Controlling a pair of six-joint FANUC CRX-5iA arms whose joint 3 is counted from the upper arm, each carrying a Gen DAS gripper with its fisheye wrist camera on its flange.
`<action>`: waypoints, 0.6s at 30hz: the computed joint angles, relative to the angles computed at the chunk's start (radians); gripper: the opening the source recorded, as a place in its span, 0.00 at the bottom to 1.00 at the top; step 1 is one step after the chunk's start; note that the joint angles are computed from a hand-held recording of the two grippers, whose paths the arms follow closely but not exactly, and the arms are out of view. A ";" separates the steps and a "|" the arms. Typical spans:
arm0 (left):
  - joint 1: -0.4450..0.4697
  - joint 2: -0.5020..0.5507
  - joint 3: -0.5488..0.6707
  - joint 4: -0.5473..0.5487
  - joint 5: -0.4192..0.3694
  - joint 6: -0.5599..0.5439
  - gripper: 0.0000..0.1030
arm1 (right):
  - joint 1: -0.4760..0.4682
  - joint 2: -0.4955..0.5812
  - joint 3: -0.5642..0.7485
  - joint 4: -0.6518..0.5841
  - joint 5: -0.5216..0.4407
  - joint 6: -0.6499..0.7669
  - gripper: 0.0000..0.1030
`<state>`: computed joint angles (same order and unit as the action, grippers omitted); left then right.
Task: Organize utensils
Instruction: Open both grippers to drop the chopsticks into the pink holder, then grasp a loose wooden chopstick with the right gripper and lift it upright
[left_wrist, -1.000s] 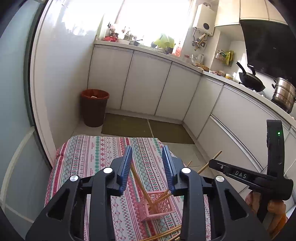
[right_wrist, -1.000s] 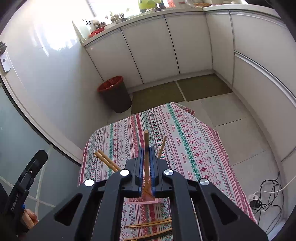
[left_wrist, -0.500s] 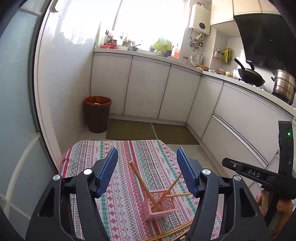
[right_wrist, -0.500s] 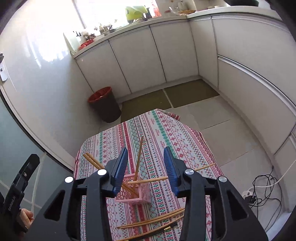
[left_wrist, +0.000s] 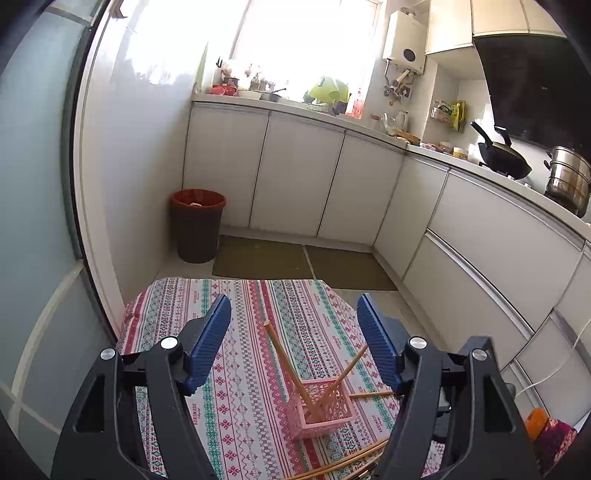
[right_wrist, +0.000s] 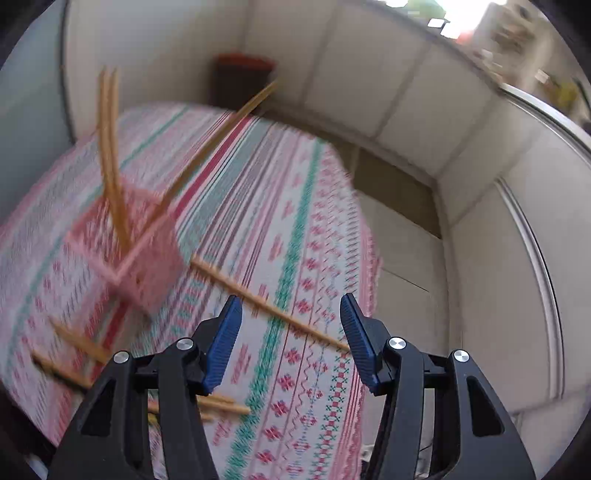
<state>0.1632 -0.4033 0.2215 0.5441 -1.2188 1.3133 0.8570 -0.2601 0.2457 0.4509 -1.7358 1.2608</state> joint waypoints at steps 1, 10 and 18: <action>-0.002 -0.002 -0.003 -0.003 0.001 -0.003 0.66 | -0.020 0.005 -0.019 -0.015 -0.007 0.067 0.53; -0.054 0.025 0.013 -0.056 -0.010 0.014 0.70 | -0.291 0.120 0.107 -0.350 0.005 0.289 0.53; -0.092 0.052 0.028 -0.105 -0.022 0.039 0.70 | -0.398 0.238 0.197 -0.543 -0.063 0.392 0.54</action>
<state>0.0715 -0.3516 0.2494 0.4388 -1.2410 1.3526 0.4587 -0.0219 0.4422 -0.0916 -1.7990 1.6532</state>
